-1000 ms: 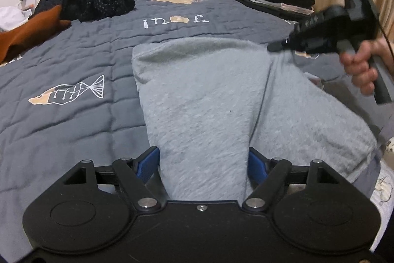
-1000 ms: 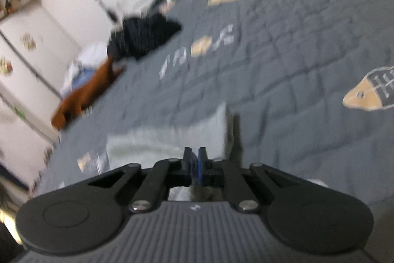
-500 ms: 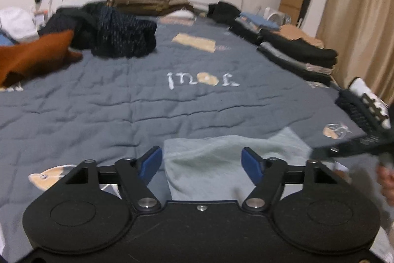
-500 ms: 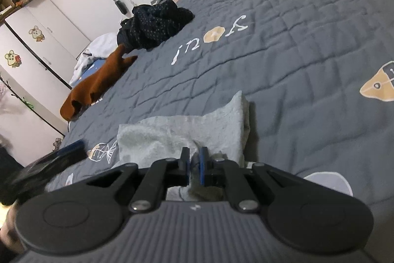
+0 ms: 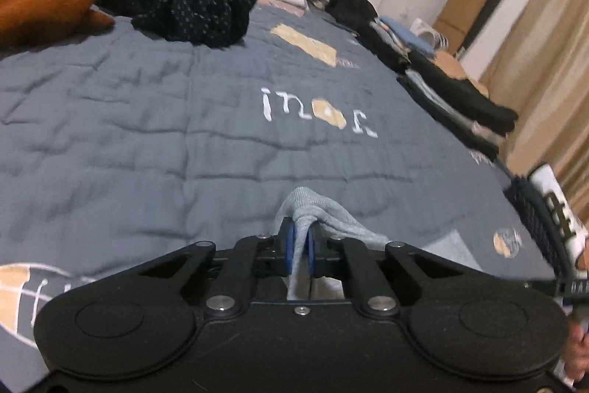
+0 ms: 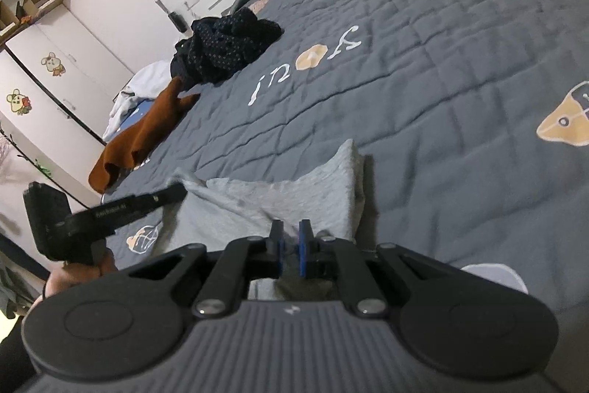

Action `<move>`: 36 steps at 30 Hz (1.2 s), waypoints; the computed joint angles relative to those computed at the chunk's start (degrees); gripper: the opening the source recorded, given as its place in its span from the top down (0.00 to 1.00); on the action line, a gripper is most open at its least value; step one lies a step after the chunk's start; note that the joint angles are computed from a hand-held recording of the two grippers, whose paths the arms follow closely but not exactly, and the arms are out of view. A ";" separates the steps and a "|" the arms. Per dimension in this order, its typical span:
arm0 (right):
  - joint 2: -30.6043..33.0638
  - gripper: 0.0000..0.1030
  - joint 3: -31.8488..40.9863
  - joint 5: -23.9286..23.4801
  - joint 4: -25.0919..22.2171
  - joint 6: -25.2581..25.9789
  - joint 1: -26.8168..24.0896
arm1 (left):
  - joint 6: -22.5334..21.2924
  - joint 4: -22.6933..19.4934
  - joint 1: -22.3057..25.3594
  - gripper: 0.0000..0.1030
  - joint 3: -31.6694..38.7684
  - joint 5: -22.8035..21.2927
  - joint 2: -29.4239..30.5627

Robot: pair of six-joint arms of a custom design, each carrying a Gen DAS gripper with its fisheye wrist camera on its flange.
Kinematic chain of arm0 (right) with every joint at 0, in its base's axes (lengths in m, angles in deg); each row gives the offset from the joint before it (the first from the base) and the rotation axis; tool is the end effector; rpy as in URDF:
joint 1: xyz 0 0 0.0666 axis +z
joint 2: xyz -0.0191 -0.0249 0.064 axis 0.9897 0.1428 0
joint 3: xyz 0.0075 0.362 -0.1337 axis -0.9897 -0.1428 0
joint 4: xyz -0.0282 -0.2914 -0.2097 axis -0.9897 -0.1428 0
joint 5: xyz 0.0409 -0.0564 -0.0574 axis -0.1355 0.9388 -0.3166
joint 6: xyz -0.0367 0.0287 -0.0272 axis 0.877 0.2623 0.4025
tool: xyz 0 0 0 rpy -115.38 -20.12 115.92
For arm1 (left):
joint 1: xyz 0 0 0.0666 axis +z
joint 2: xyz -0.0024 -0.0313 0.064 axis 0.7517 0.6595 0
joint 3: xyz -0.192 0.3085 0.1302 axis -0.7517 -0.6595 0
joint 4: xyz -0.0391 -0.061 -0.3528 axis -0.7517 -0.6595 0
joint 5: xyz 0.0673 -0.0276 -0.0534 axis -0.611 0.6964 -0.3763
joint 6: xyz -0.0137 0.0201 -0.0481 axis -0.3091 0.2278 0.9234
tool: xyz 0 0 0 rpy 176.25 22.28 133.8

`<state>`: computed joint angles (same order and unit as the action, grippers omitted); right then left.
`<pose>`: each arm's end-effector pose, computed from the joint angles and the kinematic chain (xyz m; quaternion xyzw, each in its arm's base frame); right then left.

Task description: Fold clothes

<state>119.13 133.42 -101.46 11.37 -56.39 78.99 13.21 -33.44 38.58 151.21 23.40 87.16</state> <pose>0.4780 -0.0025 0.3009 0.0126 0.8878 0.3244 0.3263 0.5351 -0.1080 0.2934 0.0303 0.8866 -0.2394 0.3947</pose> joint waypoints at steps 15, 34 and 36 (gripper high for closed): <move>-7.84 0.68 -0.91 2.81 -7.16 3.43 -0.32 | -0.01 -1.75 -3.53 0.45 -12.00 -8.78 -17.82; -37.63 0.62 -26.34 11.41 -4.17 -12.70 2.31 | -2.99 -5.60 -15.45 0.34 -30.01 -21.32 -37.47; -38.45 0.61 -27.64 10.91 -3.02 -14.54 2.94 | -2.28 -5.88 -15.40 0.34 -30.39 -21.60 -37.53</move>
